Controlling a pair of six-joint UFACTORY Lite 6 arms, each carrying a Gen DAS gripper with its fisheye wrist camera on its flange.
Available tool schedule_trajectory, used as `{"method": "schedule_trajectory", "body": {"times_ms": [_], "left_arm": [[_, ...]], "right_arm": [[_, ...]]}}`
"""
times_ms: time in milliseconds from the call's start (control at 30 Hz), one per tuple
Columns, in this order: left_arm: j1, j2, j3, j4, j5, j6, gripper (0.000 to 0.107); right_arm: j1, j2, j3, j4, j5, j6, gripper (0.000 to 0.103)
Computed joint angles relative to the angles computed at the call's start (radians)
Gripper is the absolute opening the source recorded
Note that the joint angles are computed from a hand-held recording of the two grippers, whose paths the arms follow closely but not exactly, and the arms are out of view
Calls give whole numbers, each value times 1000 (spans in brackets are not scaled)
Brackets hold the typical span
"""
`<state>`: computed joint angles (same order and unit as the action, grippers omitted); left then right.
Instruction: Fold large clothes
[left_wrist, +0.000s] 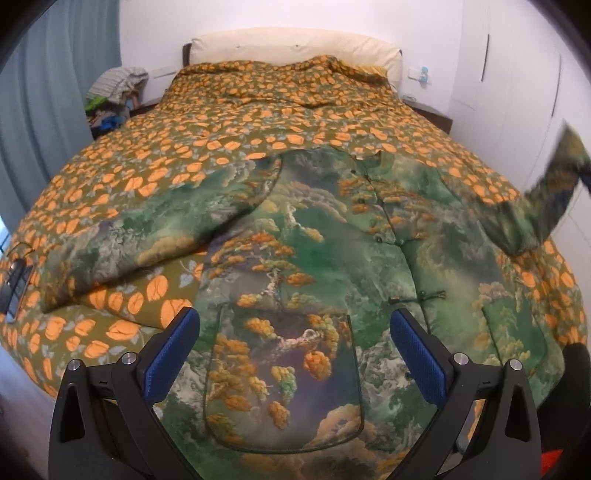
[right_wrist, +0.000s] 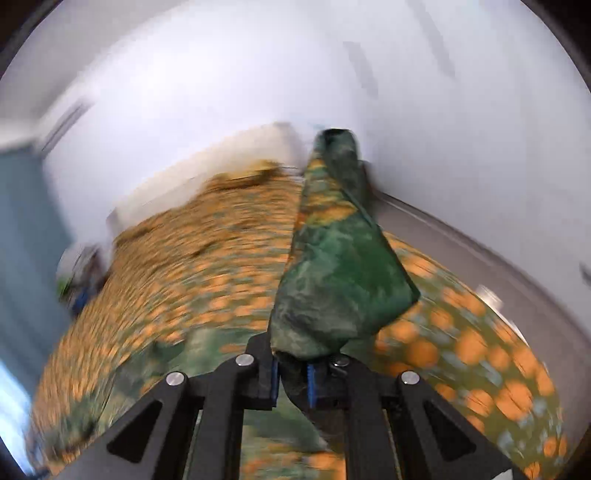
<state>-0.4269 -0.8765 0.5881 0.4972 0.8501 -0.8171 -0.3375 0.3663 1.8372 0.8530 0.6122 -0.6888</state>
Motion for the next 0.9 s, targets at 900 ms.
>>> {"method": "schedule_trajectory", "body": {"times_ms": [900], "left_arm": [[131, -228, -224, -37, -38, 114, 103]], "right_arm": [[765, 360, 43, -1044, -136, 825, 10]]}}
